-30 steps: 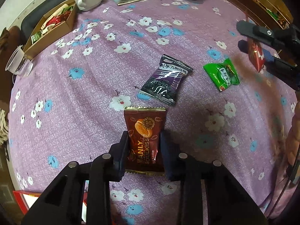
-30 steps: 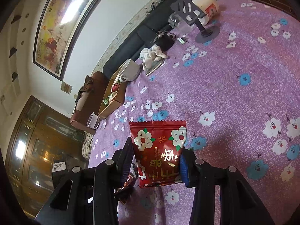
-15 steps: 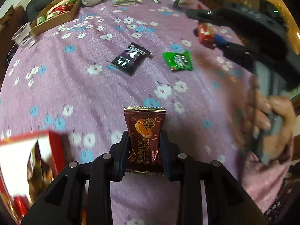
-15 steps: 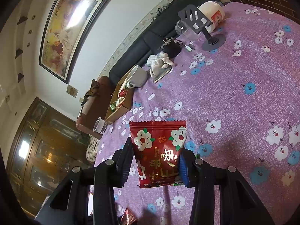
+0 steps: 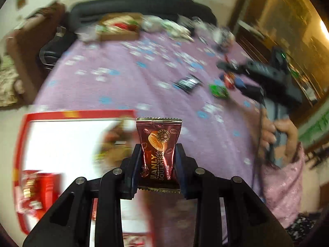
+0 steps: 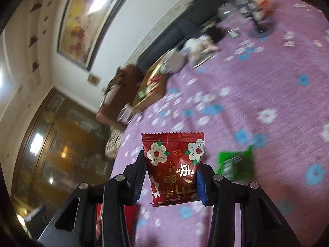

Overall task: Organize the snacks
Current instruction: 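Release the chocolate and red packet into the tray with both tools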

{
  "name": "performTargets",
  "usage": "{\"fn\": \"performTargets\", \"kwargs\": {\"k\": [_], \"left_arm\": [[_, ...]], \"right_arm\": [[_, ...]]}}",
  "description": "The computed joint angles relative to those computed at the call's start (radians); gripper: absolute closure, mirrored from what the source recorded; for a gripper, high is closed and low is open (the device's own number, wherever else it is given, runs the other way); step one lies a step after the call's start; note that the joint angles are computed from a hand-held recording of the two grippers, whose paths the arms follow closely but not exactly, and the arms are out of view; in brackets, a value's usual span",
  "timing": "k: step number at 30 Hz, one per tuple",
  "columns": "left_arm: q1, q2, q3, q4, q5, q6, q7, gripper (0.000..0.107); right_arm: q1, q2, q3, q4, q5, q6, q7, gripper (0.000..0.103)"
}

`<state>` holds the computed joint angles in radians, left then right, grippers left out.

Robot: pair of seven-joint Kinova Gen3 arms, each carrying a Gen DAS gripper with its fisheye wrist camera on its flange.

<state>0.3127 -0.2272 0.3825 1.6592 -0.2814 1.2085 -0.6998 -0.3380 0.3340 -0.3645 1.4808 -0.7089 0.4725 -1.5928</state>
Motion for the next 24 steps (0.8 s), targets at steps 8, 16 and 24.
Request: {"fn": "performTargets", "kwargs": {"k": [8,16,24], "left_arm": [[-0.114,-0.183,0.067,0.142,-0.138,0.075,0.079,0.079],[-0.248,-0.279,0.133,0.242,-0.173,0.079,0.055,0.079],[-0.327,-0.36,0.155,0.294,-0.146,0.039,-0.003,0.079]], "right_arm": [[-0.09,0.049,-0.062,-0.07,0.029,0.069,0.109,0.061],[-0.216,0.109,-0.102,-0.155,-0.022,0.114,0.176,0.061],[-0.342,0.157,-0.095,-0.217,0.047,0.099,0.098,0.062]]}}
